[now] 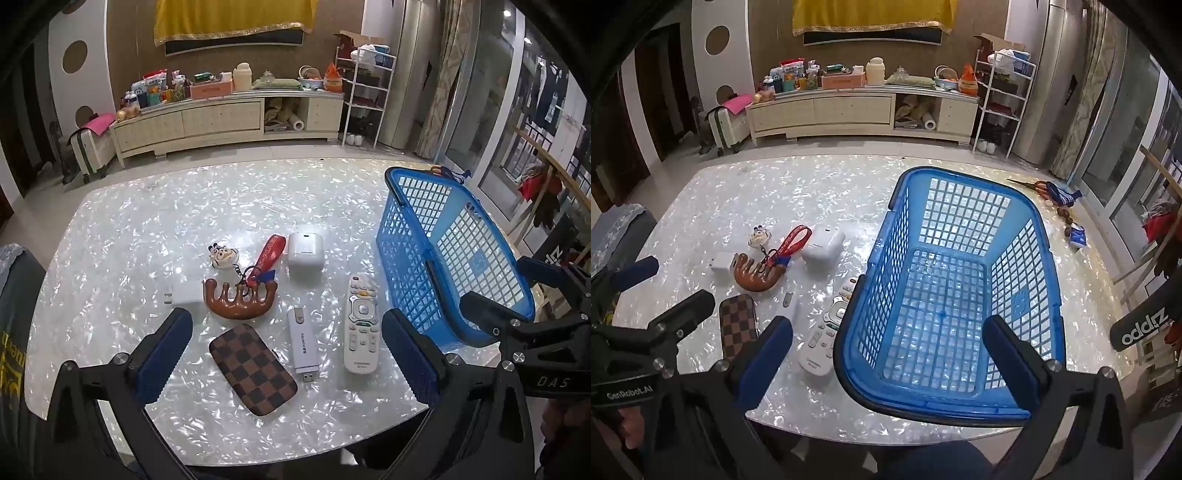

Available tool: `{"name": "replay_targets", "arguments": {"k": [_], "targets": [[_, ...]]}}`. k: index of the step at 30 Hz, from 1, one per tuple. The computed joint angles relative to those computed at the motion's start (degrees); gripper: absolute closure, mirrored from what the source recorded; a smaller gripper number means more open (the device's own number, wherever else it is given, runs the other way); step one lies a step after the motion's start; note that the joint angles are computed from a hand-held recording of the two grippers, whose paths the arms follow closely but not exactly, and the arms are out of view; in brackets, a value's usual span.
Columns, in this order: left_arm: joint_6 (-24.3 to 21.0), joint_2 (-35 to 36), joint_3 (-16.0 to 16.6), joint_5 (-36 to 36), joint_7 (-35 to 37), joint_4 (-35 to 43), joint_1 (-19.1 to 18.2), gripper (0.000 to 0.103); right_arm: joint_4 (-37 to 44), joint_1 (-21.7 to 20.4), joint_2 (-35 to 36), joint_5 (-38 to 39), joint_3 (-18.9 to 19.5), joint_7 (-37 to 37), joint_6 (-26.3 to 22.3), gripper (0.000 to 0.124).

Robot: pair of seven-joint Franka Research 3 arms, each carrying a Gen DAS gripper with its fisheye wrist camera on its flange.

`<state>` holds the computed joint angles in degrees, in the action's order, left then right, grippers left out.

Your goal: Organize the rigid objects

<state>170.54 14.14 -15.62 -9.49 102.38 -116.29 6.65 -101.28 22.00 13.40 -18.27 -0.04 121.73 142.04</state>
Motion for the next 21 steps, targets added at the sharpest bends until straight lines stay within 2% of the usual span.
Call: {"name": "replay_targets", "arguments": {"k": [12,21], "targets": [[-0.5,-0.4,-0.82,-1.97,1.72,-0.05,0.66,0.001,-0.73,-0.09,-0.54,-0.26,0.02,0.65,0.44,0.021],[-0.69,-0.38,0.14,-1.27,1.09,0.0,-0.3,0.001,-0.95,0.13,-0.81,-1.5,-0.04,1.6,0.12,0.021]]}}
